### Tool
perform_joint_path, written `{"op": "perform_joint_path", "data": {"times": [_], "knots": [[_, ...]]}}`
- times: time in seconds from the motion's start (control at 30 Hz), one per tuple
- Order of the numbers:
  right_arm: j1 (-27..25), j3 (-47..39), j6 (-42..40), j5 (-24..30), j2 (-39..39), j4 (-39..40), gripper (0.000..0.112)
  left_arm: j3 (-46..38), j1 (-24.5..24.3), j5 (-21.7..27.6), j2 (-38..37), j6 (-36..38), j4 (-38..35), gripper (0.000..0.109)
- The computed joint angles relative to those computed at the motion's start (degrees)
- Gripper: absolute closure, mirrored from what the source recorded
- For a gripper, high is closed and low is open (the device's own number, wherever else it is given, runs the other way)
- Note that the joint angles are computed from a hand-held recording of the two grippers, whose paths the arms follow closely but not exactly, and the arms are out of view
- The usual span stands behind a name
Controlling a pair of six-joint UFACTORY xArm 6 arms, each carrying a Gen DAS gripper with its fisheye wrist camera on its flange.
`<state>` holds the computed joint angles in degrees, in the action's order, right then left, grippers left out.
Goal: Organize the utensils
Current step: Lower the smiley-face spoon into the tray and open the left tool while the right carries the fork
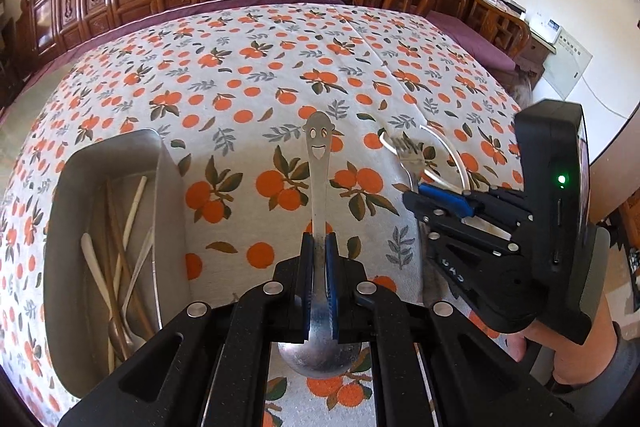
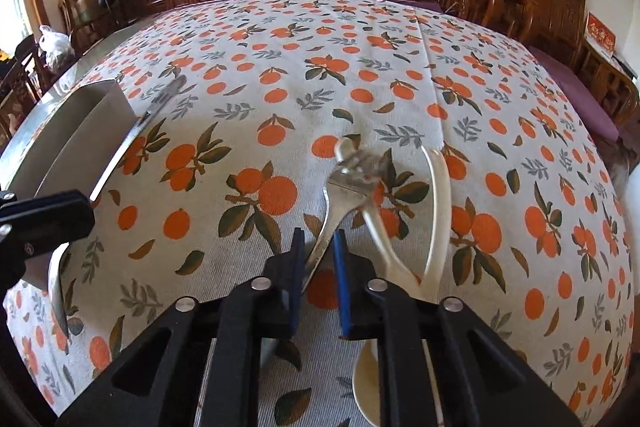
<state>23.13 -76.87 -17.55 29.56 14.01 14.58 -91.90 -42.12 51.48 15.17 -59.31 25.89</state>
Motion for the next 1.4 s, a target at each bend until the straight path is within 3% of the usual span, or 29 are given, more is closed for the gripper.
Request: {"op": "perform_joint_path", "data": {"times": [0.13,0.47,0.7,1.13,1.4], "knots": [[-0.19,1.72,-2.84,1.13,-1.85,2.91,0.104,0.57,-0.32,0.48,-0.98,-0.53,0.56,0.104],[-0.41,6.19,-7.84,1.49,-6.35,8.15,0.105,1.85,-1.35,1.89,-4.00,-1.78,3.00,0.104],[0.80,7.87,-14.95,1.56,-9.51,16.24,0.105,4.02,-1.51,3.40,-7.51,-3.06,5.20,0.104],[2.88,10.07,-20.47,2.39,-13.44,23.62,0.105,10.33,0.22,5.29,-14.50,-4.18,7.24,0.104],[3.47,10.28,-21.61,2.67,-13.36,23.59,0.105,16.65,3.41,4.38,-18.54,-4.66,6.10,0.104]]}}
